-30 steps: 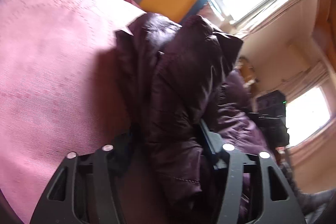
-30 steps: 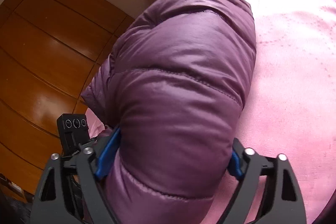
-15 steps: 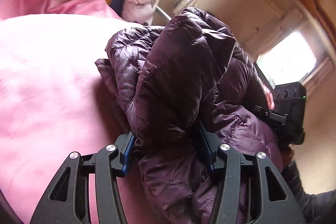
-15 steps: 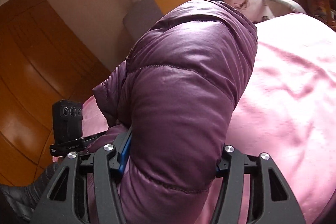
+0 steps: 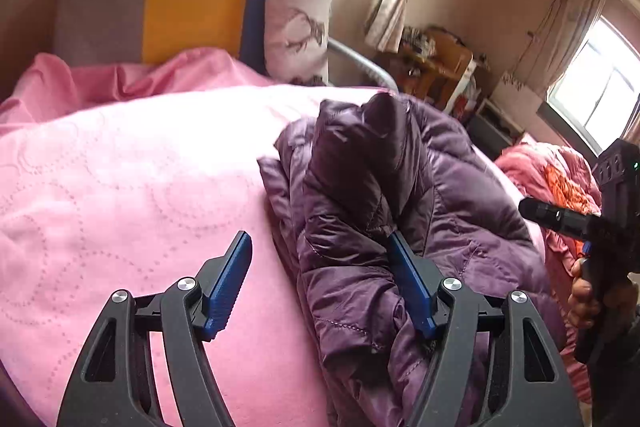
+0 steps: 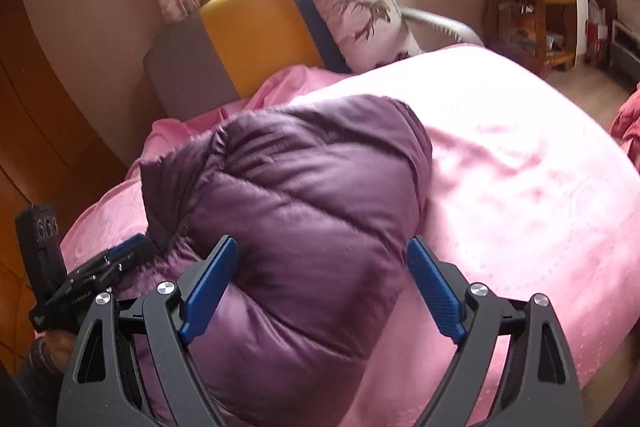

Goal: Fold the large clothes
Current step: 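Release the jacket with both tools and lift them away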

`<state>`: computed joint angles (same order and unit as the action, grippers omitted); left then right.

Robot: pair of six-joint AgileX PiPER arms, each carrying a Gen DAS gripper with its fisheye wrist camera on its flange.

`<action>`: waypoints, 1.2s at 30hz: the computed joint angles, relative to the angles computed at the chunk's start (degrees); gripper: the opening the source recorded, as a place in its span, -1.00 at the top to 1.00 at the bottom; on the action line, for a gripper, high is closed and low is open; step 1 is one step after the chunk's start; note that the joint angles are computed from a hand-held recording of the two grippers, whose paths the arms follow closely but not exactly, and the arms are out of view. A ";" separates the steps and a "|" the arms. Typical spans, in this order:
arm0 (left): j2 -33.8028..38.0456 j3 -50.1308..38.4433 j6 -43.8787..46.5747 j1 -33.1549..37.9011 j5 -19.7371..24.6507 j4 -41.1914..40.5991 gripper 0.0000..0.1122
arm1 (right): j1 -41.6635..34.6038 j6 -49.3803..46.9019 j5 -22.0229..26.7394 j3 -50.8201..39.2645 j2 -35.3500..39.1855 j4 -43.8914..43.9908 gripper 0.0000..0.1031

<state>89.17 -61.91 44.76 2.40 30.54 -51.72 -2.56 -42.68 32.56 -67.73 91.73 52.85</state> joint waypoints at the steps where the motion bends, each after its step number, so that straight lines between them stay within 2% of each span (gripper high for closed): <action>1: 0.63 -0.87 -1.52 -0.54 0.01 1.30 -0.22 | 2.52 5.73 -2.30 -2.33 0.22 -5.12 -0.71; 3: 0.14 0.25 -2.48 -0.50 1.83 2.46 -0.23 | 8.26 17.12 -4.69 -8.43 2.95 -16.58 -0.75; 4: 1.32 -0.90 -2.83 -1.05 1.45 2.63 -0.23 | 10.24 22.06 -3.89 -12.26 5.26 -22.31 -0.75; 6: -0.22 2.12 -3.40 -1.85 0.62 3.32 -0.22 | 14.33 32.30 1.45 -23.50 12.59 -33.77 -0.75; 8: -0.07 4.10 -1.80 -1.67 0.48 0.51 -0.23 | 19.14 41.55 7.86 -34.95 20.35 -43.99 -0.75; 9: 0.05 4.97 -1.13 -1.68 0.39 -0.97 -0.23 | 22.20 44.42 8.71 -40.68 25.00 -47.68 -0.77; 10: 0.05 5.88 -0.50 -1.80 -0.11 -1.83 -0.22 | 23.50 45.01 10.58 -46.41 29.40 -50.19 -0.79; 12: 0.08 7.51 1.38 -1.30 -0.58 -3.66 -0.22 | 26.19 46.81 17.81 -55.58 35.78 -54.42 -0.84; 14: 0.68 8.10 2.51 0.14 0.47 -5.44 -0.22 | 27.95 48.97 18.70 -57.68 39.56 -60.53 -0.88; 19: -2.02 9.13 -1.88 -1.17 -2.23 -1.28 -0.19 | 30.29 57.61 14.08 -54.53 44.25 -72.88 -0.93; 22: -1.49 9.16 -5.70 -1.87 -2.87 1.64 -0.19 | 29.89 57.25 13.01 -53.37 44.01 -72.37 -0.93; 24: -1.86 9.88 -4.75 -1.06 -1.57 -0.24 -0.19 | 28.66 55.99 10.35 -48.46 40.02 -68.57 -0.93; 26: -3.02 10.42 -5.59 -1.74 -2.08 1.33 -0.19 | 27.24 53.67 7.43 -42.52 34.37 -63.72 -0.92; 29: -4.33 10.58 -7.58 -2.76 -2.92 4.03 -0.19 | 24.62 50.06 1.77 -30.56 24.15 -55.71 -0.92; 34: -7.41 12.44 -7.73 -1.63 -2.28 2.86 -0.19 | 20.43 43.10 -4.47 -11.22 7.95 -43.00 -0.92; 36: -9.13 13.39 -8.83 -1.22 -2.47 3.05 -0.28 | 19.24 42.13 -6.94 -3.47 2.44 -39.97 -0.92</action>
